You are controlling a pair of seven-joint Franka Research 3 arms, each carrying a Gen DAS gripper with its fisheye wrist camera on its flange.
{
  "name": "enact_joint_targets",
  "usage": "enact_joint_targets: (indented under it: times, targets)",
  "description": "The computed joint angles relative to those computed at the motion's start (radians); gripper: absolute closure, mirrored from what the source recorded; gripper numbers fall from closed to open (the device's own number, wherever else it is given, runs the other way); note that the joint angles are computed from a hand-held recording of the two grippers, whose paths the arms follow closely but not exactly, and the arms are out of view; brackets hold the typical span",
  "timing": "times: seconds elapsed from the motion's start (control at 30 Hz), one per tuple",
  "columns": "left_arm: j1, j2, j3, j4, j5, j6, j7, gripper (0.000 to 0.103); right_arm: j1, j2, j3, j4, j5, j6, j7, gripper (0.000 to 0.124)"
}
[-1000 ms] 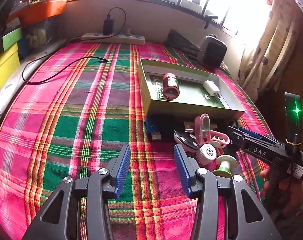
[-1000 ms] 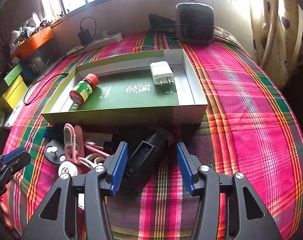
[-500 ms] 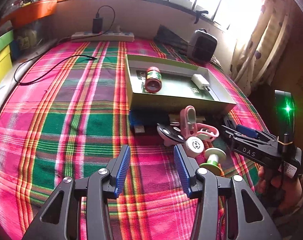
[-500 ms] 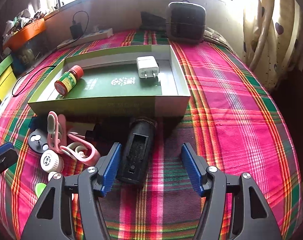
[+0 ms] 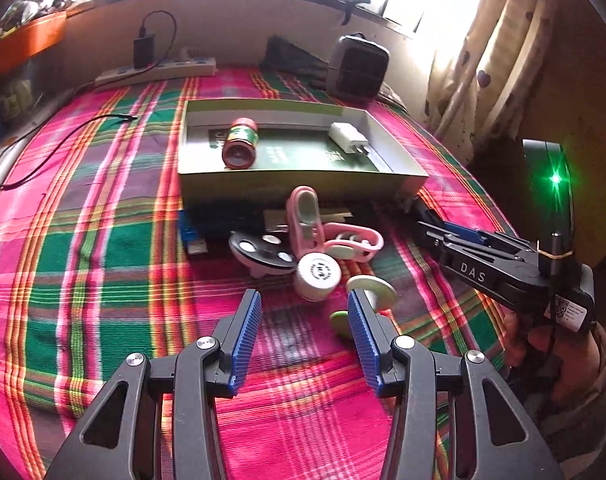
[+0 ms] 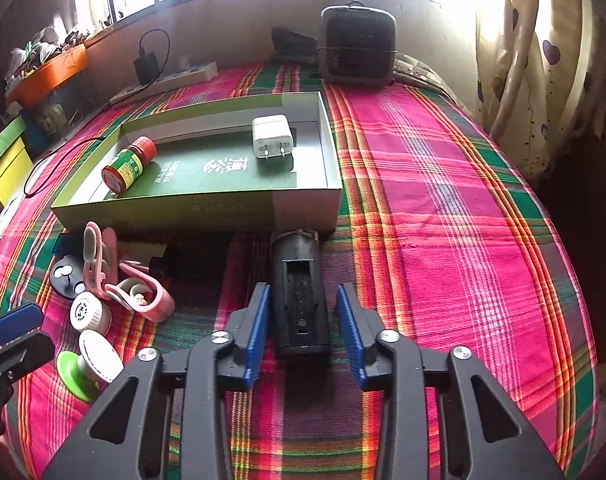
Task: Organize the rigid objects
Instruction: 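Grasp the black flashlight device with the right tool while the left tool nears the spool, then close the left tool on the green-and-white spool and lift it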
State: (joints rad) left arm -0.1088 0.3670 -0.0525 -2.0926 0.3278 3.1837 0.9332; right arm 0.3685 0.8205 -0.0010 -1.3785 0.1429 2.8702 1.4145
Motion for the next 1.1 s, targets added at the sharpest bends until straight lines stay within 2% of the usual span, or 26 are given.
enact_joint_targets:
  times: [0.2, 0.33, 0.47, 0.83, 1.1]
  targets:
    - [0.004, 0.007, -0.027, 0.017, 0.005, -0.016, 0.021, 0.058, -0.037, -0.019, 0.030, -0.032, 0.025, 0.015, -0.047, 0.095]
    - [0.055, 0.019, -0.095, 0.026, -0.014, -0.015, 0.061, 0.058, -0.058, -0.033, 0.046, -0.055, 0.045, 0.022, -0.076, 0.095]
    - [0.045, 0.037, -0.103, 0.054, -0.023, -0.045, 0.081, 0.058, -0.070, -0.044, 0.053, -0.076, 0.059, 0.030, -0.102, 0.095]
    - [-0.043, 0.077, -0.024, 0.125, 0.013, -0.138, 0.039, 0.058, -0.119, -0.080, 0.103, -0.138, 0.120, 0.053, -0.202, 0.095]
    - [-0.075, 0.084, 0.014, 0.138, 0.065, -0.138, -0.009, 0.058, -0.120, -0.079, 0.106, -0.135, 0.146, 0.046, -0.232, 0.095]
